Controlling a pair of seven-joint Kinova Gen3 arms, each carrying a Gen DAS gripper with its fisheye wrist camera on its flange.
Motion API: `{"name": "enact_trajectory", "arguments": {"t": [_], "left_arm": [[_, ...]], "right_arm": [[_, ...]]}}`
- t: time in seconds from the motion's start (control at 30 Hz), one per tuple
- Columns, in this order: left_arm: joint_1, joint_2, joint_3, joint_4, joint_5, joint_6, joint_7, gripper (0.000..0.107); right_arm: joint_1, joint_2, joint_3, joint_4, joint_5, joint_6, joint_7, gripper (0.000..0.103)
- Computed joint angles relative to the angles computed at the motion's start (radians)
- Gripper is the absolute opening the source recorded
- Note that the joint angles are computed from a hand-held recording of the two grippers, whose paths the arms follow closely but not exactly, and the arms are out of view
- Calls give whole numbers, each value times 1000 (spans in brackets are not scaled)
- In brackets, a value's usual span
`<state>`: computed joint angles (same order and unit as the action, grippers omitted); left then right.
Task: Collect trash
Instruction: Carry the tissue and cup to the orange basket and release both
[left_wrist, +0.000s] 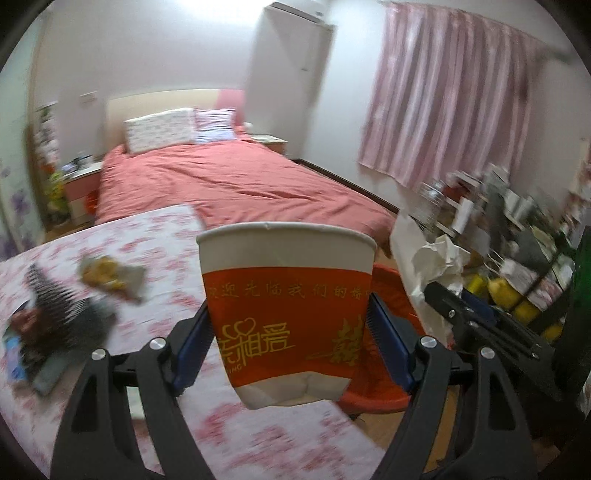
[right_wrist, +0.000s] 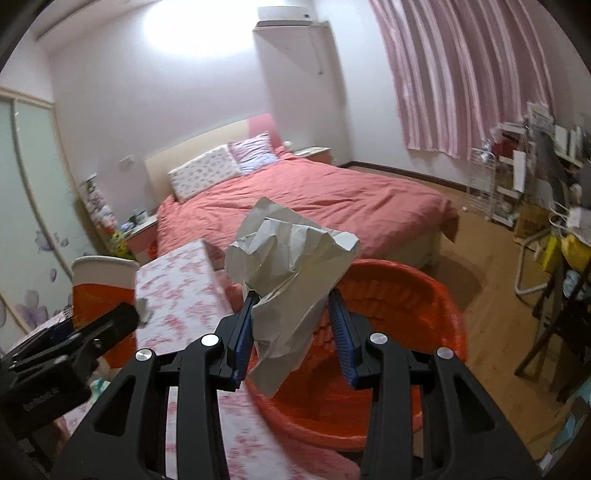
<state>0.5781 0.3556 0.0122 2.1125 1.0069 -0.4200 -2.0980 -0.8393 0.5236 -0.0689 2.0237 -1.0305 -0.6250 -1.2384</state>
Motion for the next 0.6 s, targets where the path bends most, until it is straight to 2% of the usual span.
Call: {"name": "enact_trajectory", "arguments": {"t": [0.2,0.3,0.4,0.47,0.53,0.6], "left_arm": [[-36,112,14,-122,-180,100,76,77],[-35,165,-21,-191,-222,176,94,77],[-62,207,-12,-229,-283,215,141,77],[-57,234,-31,-265,-303,249,158,77],[-71,250,-26,-280,-341,269,177,78],[-39,260,-71,-297,-348,299,192,79]], "right_arm": [[59,19,3,19,40,-2,-102,39],[69,29,12,23,54,-8,-139,39],[77,29,13,36,76,-11,-178,39],[84,36,14,37,92,-6,-203,39],[107,43,8,36,138,6,-246,39],[129,50,7,35,188,23,-291,40]]}}
